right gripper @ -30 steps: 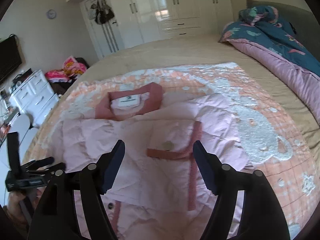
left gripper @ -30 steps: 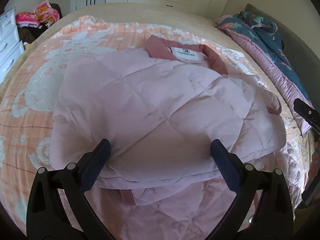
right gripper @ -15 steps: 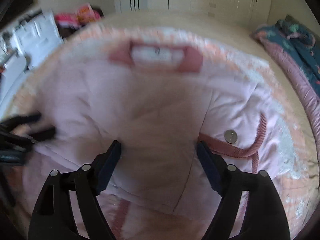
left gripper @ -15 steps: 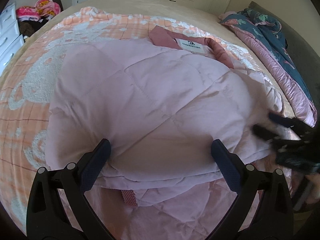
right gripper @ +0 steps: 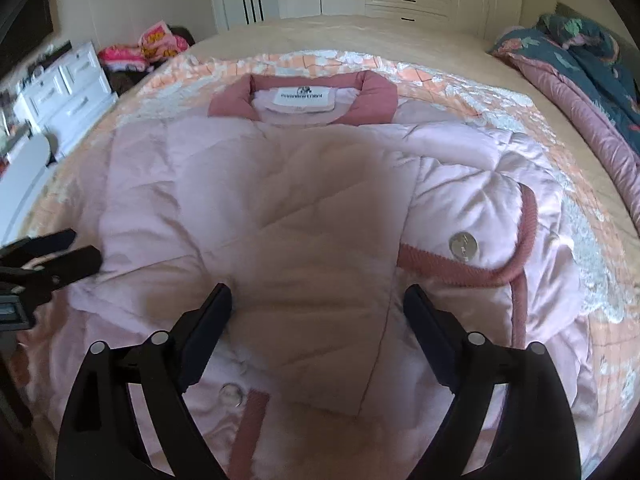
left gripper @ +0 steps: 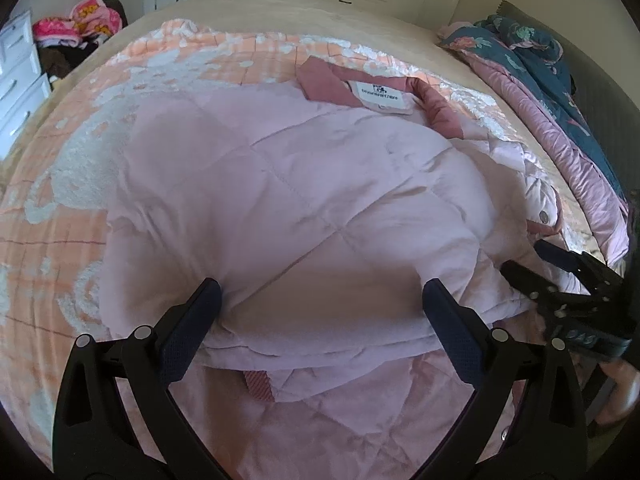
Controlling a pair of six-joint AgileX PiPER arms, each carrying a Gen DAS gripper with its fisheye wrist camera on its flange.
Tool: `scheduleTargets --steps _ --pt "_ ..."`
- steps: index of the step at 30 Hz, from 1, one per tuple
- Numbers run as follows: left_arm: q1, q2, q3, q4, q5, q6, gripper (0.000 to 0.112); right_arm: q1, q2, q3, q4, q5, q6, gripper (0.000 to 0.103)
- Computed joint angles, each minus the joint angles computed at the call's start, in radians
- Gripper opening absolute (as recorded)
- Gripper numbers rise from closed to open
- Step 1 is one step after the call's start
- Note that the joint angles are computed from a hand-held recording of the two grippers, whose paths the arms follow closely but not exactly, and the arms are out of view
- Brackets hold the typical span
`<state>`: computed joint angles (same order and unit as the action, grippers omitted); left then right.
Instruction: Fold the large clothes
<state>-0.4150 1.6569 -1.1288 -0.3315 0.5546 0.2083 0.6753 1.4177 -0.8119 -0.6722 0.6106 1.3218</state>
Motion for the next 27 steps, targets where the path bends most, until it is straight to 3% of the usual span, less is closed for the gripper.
scheduleTargets --steps 3,16,27 --pt "0.013 -0.020 -0.002 -0.035 0.026 0.018 0.095 0.008 -0.057 0.026 0.009 -0.010 0.033 0.093" --pt "0.008 -0.130 0.019 -0.008 0.081 -0.012 0.095 0.154 -0.210 0.042 -0.031 0.138 0.133 0.097" --pt "-0.024 -0.236 0.023 0.009 0.106 -0.035 0.095 0.351 -0.314 0.021 -0.115 0.330 0.275 0.097"
